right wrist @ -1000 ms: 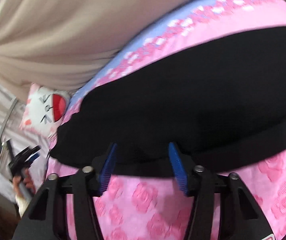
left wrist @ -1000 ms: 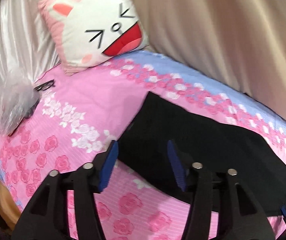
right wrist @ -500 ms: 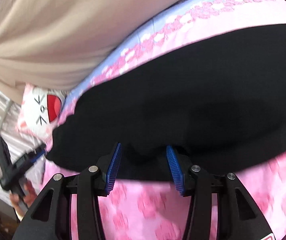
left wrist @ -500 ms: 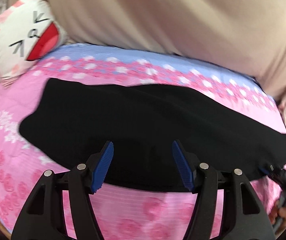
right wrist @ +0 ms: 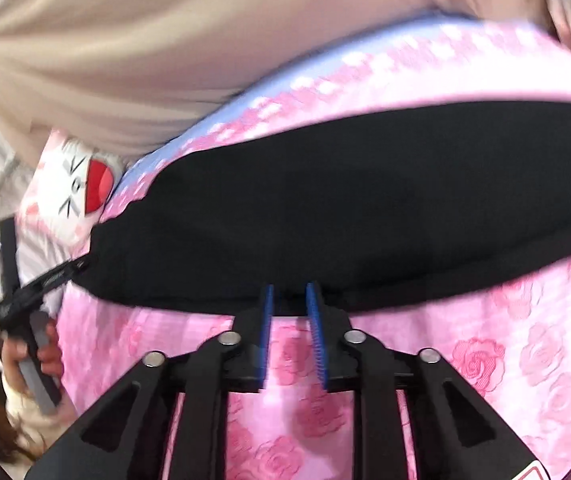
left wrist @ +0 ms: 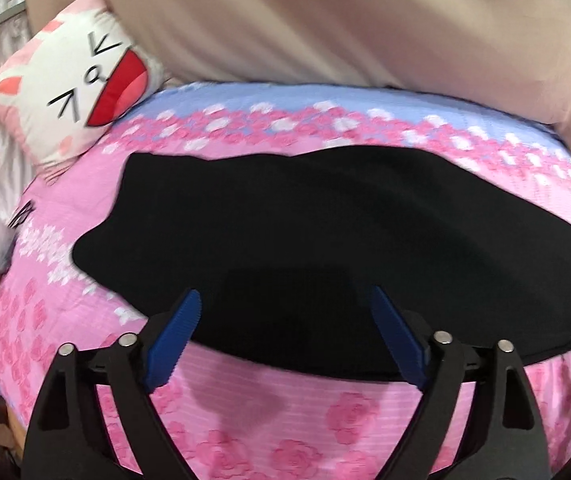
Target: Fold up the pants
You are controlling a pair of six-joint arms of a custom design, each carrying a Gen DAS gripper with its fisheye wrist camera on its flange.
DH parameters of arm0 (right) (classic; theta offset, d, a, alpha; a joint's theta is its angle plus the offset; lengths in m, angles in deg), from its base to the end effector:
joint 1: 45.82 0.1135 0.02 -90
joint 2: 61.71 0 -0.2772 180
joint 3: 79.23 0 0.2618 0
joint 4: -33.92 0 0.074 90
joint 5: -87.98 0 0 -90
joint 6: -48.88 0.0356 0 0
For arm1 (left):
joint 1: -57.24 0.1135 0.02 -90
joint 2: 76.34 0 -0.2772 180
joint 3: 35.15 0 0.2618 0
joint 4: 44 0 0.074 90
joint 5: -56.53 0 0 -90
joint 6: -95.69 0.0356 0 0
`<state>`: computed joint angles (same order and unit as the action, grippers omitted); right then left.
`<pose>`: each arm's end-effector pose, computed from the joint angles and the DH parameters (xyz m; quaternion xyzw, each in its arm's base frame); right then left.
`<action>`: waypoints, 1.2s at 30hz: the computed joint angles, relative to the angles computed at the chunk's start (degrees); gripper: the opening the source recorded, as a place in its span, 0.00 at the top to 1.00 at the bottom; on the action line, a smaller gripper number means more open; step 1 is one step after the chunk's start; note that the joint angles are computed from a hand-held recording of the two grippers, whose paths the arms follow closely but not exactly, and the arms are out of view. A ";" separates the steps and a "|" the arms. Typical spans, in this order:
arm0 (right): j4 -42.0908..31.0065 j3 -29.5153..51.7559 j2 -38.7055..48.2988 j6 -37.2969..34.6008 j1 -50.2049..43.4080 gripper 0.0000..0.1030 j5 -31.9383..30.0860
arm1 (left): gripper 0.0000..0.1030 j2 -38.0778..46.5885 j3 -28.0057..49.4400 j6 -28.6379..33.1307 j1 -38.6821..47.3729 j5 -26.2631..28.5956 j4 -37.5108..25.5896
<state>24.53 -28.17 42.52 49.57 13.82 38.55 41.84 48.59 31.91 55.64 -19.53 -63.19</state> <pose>0.1674 0.2399 0.0830 0.3231 0.8560 0.1288 0.3825 0.4308 -0.0206 0.1224 0.2635 0.9063 -0.0466 0.3272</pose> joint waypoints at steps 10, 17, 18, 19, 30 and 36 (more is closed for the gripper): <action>0.17 30.54 19.73 -38.11 -10.05 0.54 -14.95 | 0.15 5.80 11.03 -4.95 9.05 -1.22 -4.04; -14.67 55.52 34.80 -47.87 -12.45 0.76 -15.81 | 0.14 8.92 17.13 -5.57 13.49 0.83 -6.66; -12.28 54.14 33.65 -47.53 -13.20 0.96 -19.26 | 0.14 9.51 18.15 -5.49 13.86 1.46 -7.27; -11.29 52.83 32.62 -46.89 -13.11 0.95 -20.54 | 0.14 9.82 18.90 -5.43 14.09 1.98 -7.79; -4.85 42.87 22.63 -49.19 -13.83 0.72 -22.62 | 0.10 12.05 18.75 -3.75 7.05 2.28 -5.93; -13.30 49.07 24.21 -52.99 -24.81 0.73 -23.55 | 0.08 18.59 22.74 -4.11 8.32 -1.66 -8.48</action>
<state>11.23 20.90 66.73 -3.42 -10.99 15.00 60.43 71.33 27.80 63.96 -21.18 -71.68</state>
